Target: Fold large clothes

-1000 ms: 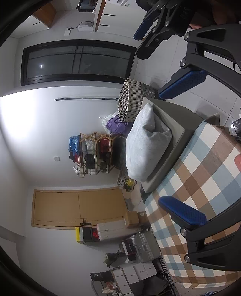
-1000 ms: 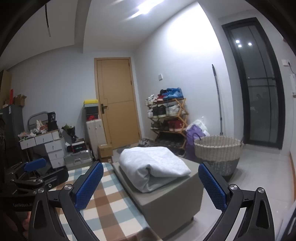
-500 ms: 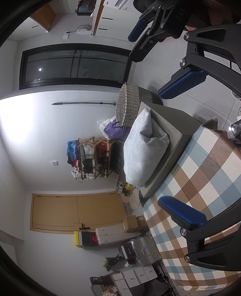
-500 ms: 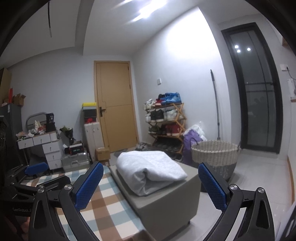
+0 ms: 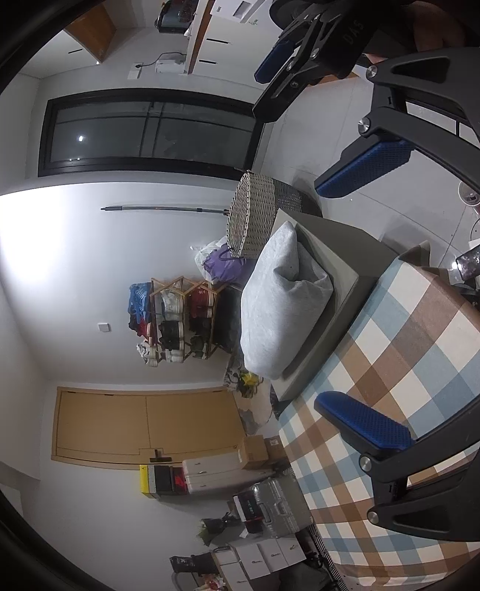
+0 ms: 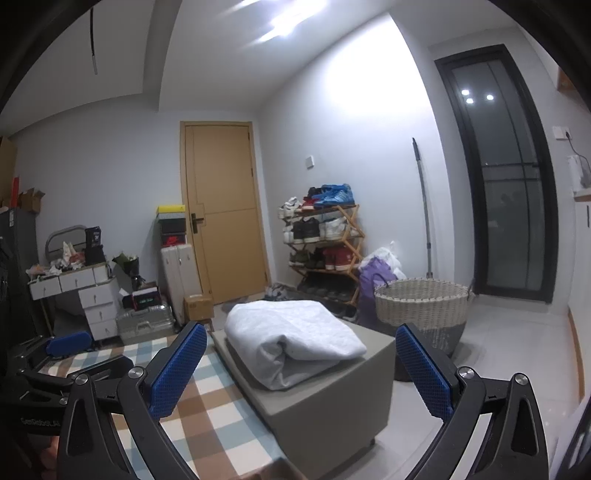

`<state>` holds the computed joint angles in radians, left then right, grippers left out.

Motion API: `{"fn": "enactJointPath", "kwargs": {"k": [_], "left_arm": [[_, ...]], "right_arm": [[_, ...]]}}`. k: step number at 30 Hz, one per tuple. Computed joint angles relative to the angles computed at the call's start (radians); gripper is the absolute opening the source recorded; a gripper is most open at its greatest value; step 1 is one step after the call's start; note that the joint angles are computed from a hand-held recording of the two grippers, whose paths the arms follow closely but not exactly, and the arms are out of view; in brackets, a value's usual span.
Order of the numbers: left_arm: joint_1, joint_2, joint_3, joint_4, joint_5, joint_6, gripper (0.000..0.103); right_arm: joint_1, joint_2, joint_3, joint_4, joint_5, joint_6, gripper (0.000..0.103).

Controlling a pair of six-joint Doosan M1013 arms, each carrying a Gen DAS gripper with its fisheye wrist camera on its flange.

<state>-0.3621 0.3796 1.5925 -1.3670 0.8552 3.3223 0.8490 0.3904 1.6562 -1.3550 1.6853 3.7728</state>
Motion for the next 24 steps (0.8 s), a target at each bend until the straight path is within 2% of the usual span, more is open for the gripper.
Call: {"fn": "enactJointPath", "kwargs": {"k": [24], "left_arm": [[-0.009, -0.014, 0.020, -0.034, -0.037, 0.029, 0.102]], "right_arm": [[-0.003, 0.001, -0.004, -0.009, -0.021, -0.022, 0.103]]}}
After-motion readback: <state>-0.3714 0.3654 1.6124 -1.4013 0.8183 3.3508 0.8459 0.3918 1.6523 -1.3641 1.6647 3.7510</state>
